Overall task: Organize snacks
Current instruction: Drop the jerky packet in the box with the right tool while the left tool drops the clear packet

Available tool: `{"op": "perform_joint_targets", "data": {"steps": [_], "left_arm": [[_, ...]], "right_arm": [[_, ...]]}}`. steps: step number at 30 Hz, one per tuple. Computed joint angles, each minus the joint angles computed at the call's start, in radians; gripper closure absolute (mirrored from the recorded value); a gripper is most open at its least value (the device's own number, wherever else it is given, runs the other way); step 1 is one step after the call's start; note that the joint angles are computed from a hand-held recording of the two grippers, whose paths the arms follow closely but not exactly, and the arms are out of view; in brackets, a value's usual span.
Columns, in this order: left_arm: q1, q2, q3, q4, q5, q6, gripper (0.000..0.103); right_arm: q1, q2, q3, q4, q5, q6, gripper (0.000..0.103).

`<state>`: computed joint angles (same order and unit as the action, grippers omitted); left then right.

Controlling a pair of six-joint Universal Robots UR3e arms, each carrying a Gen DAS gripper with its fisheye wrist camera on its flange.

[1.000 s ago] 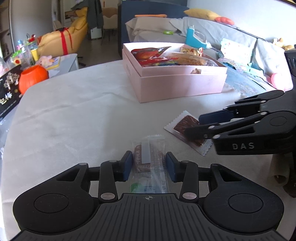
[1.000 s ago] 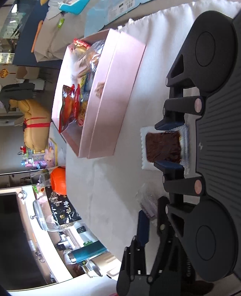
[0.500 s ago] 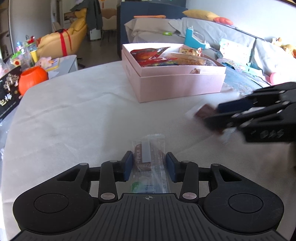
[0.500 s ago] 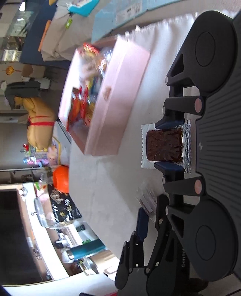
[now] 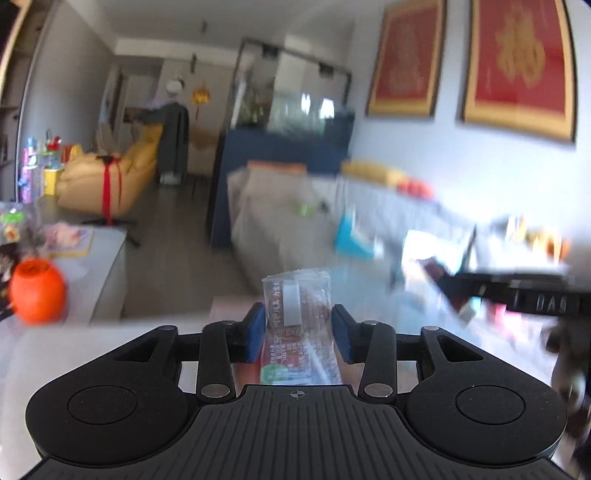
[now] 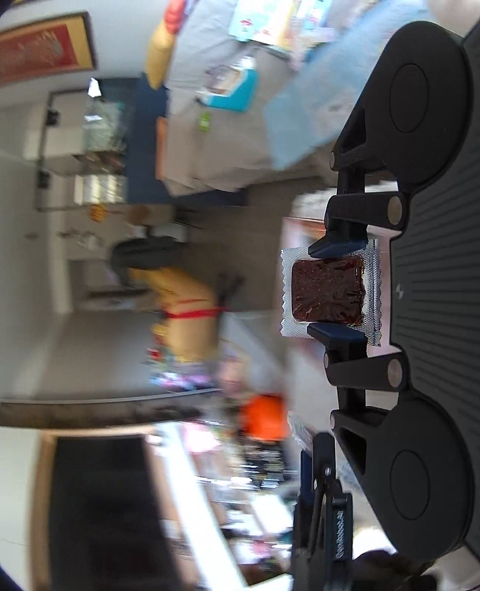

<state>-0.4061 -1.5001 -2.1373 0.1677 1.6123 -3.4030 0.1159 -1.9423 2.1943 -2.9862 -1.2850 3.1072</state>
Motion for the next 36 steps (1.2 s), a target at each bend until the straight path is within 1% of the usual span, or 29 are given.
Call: {"op": "perform_joint_targets", "data": {"steps": [1,2,3,4,5,6,7,8,9,10,11,12,13,14,15,16,18,19,21,23,25,26,27,28,30,32,34,36], "left_arm": [[0.041,-0.054,0.054,0.001,-0.056,-0.025,0.059],[0.091,-0.118,0.135,-0.067,-0.131,-0.06,0.059],[0.123,-0.164,0.205,-0.167,-0.181,-0.084,0.061],[0.143,-0.197,0.236,-0.207,-0.21,-0.106,0.061],[0.157,-0.221,0.225,-0.182,-0.227,-0.133,0.061],[0.166,-0.218,0.178,-0.123,-0.234,-0.142,0.061],[0.175,-0.201,0.118,-0.06,-0.248,-0.142,0.061],[0.191,-0.176,0.064,-0.02,-0.272,-0.133,0.061],[0.203,-0.139,-0.007,0.017,-0.29,-0.117,0.061],[0.204,-0.101,-0.072,0.038,-0.282,-0.105,0.06],[0.184,-0.061,-0.15,0.073,-0.237,-0.097,0.061],[0.162,-0.034,-0.218,0.113,-0.195,-0.089,0.061],[0.143,-0.004,-0.266,0.125,-0.163,-0.078,0.06],[0.085,0.013,-0.326,0.156,-0.09,-0.07,0.06],[0.038,0.025,-0.364,0.175,-0.038,-0.064,0.06],[-0.032,0.012,-0.4,0.212,0.029,-0.06,0.06],[-0.206,-0.057,-0.407,0.259,0.216,-0.112,0.06],[-0.293,-0.11,-0.391,0.258,0.325,-0.153,0.06],[-0.38,-0.177,-0.35,0.192,0.443,-0.226,0.06],[-0.411,-0.241,-0.32,0.168,0.492,-0.269,0.06],[-0.407,-0.274,-0.296,0.125,0.489,-0.286,0.06],[-0.401,-0.293,-0.283,0.108,0.484,-0.292,0.059],[-0.419,-0.326,-0.273,0.14,0.518,-0.282,0.059],[-0.421,-0.335,-0.262,0.129,0.526,-0.278,0.058],[-0.418,-0.342,-0.252,0.124,0.526,-0.292,0.057],[-0.422,-0.348,-0.25,0.125,0.535,-0.304,0.057],[-0.433,-0.37,-0.216,0.102,0.553,-0.319,0.056],[-0.447,-0.381,-0.192,0.073,0.574,-0.332,0.056]], "right_arm": [[0.01,0.06,-0.08,0.004,-0.009,0.015,0.065],[0.023,0.13,-0.177,0.032,-0.02,0.03,0.064],[0.029,0.2,-0.276,0.076,-0.019,0.046,0.057],[0.04,0.263,-0.366,0.127,-0.032,0.065,0.052],[0.052,0.32,-0.445,0.183,-0.053,0.074,0.048],[0.064,0.363,-0.505,0.233,-0.081,0.069,0.048],[0.073,0.382,-0.525,0.255,-0.117,0.07,0.048],[0.071,0.372,-0.503,0.254,-0.134,0.073,0.048],[0.06,0.345,-0.451,0.233,-0.122,0.076,0.047],[0.045,0.308,-0.388,0.214,-0.092,0.076,0.046],[0.034,0.27,-0.318,0.202,-0.062,0.073,0.045],[0.035,0.24,-0.256,0.188,-0.049,0.071,0.044],[0.045,0.212,-0.182,0.162,-0.049,0.071,0.044],[0.072,0.198,-0.115,0.127,-0.069,0.074,0.044],[0.101,0.191,-0.052,0.087,-0.09,0.079,0.044],[0.138,0.195,0.011,0.037,-0.119,0.092,0.044],[0.208,0.222,0.105,-0.05,-0.17,0.115,0.044],[0.249,0.25,0.139,-0.097,-0.205,0.137,0.044],[0.311,0.313,0.174,-0.17,-0.252,0.177,0.044],[0.357,0.379,0.178,-0.211,-0.289,0.208,0.044],[0.379,0.436,0.162,-0.22,-0.328,0.221,0.042],[0.394,0.461,0.169,-0.268,-0.357,0.216,0.039],[0.421,0.484,0.162,-0.289,-0.41,0.216,0.033],[0.443,0.5,0.151,-0.282,-0.455,0.222,0.03],[0.456,0.528,0.138,-0.29,-0.5,0.24,0.013],[0.446,0.552,0.156,-0.336,-0.514,0.274,0.007],[0.437,0.555,0.162,-0.35,-0.507,0.278,0.005],[0.462,0.584,0.153,-0.374,-0.541,0.286,0.003]]}}
